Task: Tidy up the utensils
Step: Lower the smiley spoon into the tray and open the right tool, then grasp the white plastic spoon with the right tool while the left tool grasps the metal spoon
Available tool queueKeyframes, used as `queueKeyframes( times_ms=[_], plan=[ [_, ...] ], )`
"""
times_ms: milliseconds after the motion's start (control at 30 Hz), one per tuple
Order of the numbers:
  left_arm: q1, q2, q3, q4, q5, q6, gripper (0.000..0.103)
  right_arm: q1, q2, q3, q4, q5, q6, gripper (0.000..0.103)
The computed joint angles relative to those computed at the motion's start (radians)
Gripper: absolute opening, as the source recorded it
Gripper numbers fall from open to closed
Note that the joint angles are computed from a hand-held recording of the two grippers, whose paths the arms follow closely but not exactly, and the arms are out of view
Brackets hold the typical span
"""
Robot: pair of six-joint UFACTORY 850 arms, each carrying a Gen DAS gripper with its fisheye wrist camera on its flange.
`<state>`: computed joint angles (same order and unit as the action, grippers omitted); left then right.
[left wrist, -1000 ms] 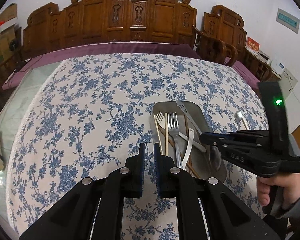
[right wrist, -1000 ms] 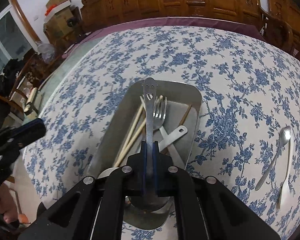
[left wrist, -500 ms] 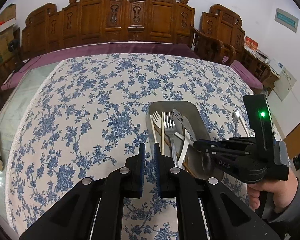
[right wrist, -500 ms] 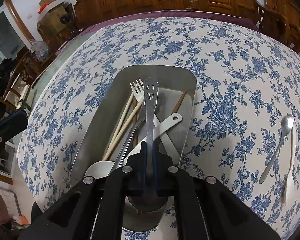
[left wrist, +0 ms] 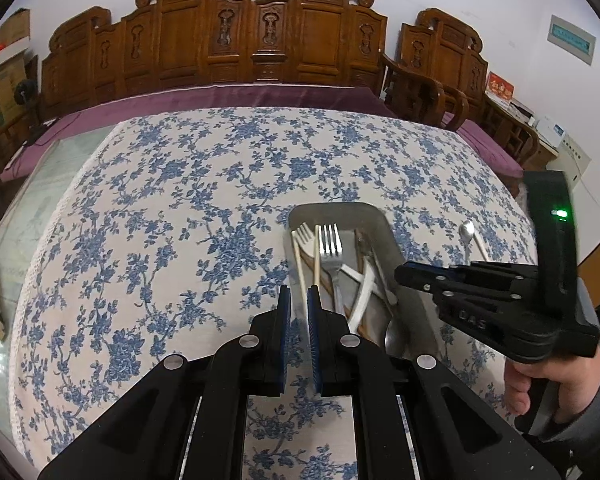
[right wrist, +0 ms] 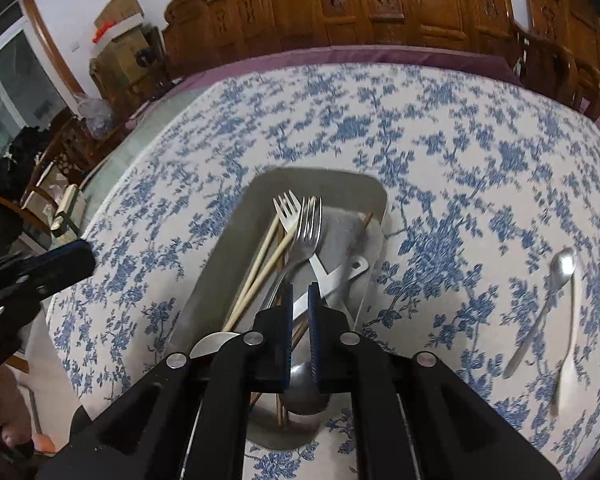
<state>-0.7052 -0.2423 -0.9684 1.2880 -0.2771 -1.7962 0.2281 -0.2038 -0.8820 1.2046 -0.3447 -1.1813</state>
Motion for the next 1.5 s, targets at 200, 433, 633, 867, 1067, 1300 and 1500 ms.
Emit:
queueKeyframes(
  times_ms=[200,433,633,867,1067,1300,1500],
  plan=[
    [-0.024,-0.024,-0.034,-0.011,0.011,0.019,0.008,-0.052,0.107,0.079,0.086,-0.021,-0.130,0.010],
    [-0.057,-0.069,-0.095,-0.054,0.022,0.077,0.012,-0.177,0.232,0.179,0.065,-0.064,-0.185,0.029],
    [-0.077,-0.113,-0.148,-0.066,0.028,0.093,0.037,-0.275,0.293,0.238,0.059,-0.060,-0.235,0.050],
    [-0.094,-0.175,-0.219,-0.105,0.034,0.149,0.075,-0.366,0.314,0.269,0.061,-0.039,-0.284,0.065],
    [-0.103,-0.237,-0.288,-0.255,0.052,0.308,0.082,-0.420,0.236,0.239,0.042,-0.016,-0.299,0.065],
    [-0.115,-0.297,-0.358,-0.400,0.053,0.464,0.082,-0.418,0.093,0.149,-0.069,0.023,-0.208,0.056],
    [-0.121,-0.334,-0.403,-0.498,0.041,0.575,0.082,-0.388,-0.060,0.033,-0.338,0.057,0.082,0.041]
  ],
)
